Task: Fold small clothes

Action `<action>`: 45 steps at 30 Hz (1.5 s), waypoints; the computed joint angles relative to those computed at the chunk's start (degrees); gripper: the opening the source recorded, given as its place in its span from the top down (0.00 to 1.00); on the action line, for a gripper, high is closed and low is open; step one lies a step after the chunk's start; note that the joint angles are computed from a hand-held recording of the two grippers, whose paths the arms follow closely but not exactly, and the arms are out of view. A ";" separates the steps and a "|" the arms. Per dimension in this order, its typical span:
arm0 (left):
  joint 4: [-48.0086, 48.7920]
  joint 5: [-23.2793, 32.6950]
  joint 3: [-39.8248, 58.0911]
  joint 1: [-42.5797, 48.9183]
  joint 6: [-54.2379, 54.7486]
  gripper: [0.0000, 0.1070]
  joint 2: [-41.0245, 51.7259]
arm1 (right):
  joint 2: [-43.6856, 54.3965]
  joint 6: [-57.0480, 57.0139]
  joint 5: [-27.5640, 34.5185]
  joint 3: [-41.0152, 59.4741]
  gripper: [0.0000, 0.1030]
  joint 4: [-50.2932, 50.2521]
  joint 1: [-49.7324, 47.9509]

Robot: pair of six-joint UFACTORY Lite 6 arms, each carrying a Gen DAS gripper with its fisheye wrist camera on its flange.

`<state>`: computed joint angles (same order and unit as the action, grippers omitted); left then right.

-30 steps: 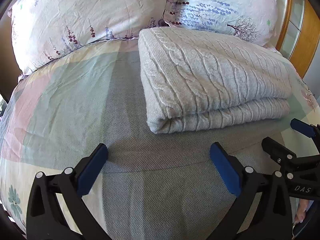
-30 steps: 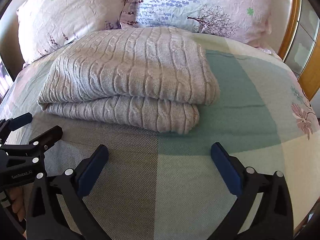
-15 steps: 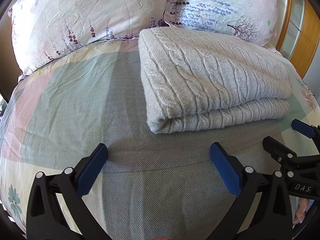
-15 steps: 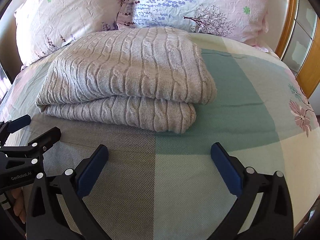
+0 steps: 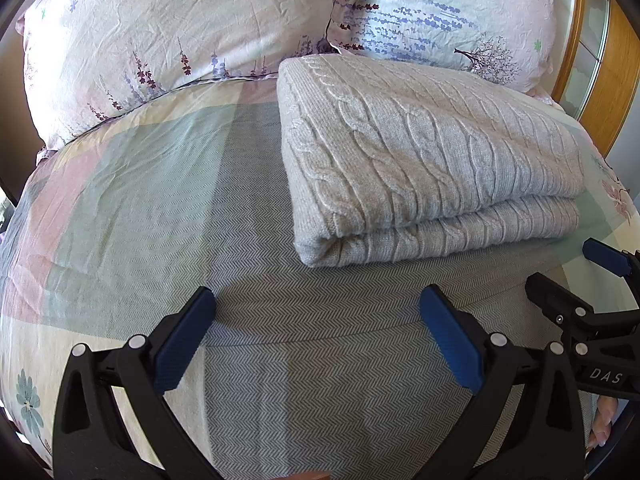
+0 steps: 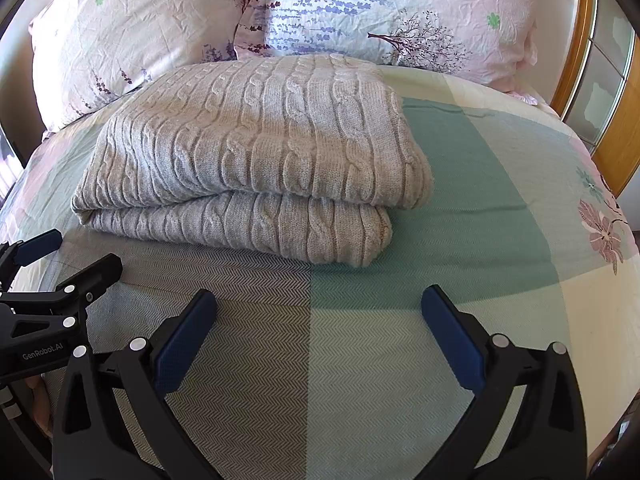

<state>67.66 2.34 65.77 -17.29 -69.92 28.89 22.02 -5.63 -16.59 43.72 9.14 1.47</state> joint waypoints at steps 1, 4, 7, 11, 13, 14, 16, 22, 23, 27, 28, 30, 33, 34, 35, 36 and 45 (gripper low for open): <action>0.78 0.00 -0.02 -0.01 -0.77 0.05 0.00 | 0.00 -0.05 0.00 0.00 0.01 0.07 0.02; 1.52 0.01 -0.02 -0.05 -1.55 0.05 0.02 | -0.05 -0.04 0.04 -0.02 0.01 0.02 0.02; 1.54 0.01 -0.02 -0.06 -1.58 0.05 0.03 | 0.00 -0.08 0.03 0.03 0.01 0.10 0.04; 2.34 0.02 -0.05 -0.07 -2.40 0.05 0.02 | -0.04 -0.07 0.02 -0.02 0.01 0.09 0.04; 2.65 0.00 -0.06 -0.05 -2.69 0.05 0.02 | 0.03 -0.11 -0.01 0.03 0.01 0.18 0.07; 2.99 -0.02 -0.08 -0.02 -3.02 0.05 0.02 | 0.06 -0.12 -0.02 0.05 0.01 0.18 0.08; 3.24 0.00 -0.08 -0.04 -3.29 0.05 0.02 | 0.06 -0.12 -0.02 0.05 0.01 0.18 0.08; 3.52 -0.01 -0.10 0.01 -3.56 0.05 0.01 | 0.11 -0.10 -0.01 0.11 0.01 0.17 0.09; 3.52 0.00 -0.10 -0.01 -3.58 0.05 0.01 | 0.06 -0.10 -0.01 0.07 0.01 0.18 0.09; 4.04 -0.04 -0.10 0.06 -4.06 0.05 0.03 | 0.13 -0.12 -0.01 0.14 0.01 0.22 0.10; 4.01 0.03 -0.09 -0.03 -4.11 0.05 0.02 | 0.13 -0.12 -0.01 0.14 0.01 0.22 0.10; 4.27 0.00 -0.09 0.02 -4.33 0.05 0.04 | 0.13 -0.12 -0.01 0.14 0.01 0.22 0.10; 4.83 0.02 -0.10 -0.01 -4.93 0.05 0.05 | 0.09 -0.11 -0.03 0.08 0.01 0.19 0.09; 4.84 0.04 -0.09 -0.02 -4.95 0.05 0.05 | 0.09 -0.11 -0.03 0.08 0.01 0.19 0.09; 4.91 0.10 -0.07 -0.12 -5.12 0.05 0.05 | 0.09 -0.11 -0.03 0.08 0.01 0.19 0.09; 5.05 0.11 -0.07 -0.14 -5.28 0.05 0.05 | 0.05 -0.07 -0.05 0.03 0.01 0.14 0.08; 2.85 0.07 0.13 -0.03 -2.93 0.05 0.18 | 0.12 -0.08 -0.07 0.09 0.01 0.16 0.08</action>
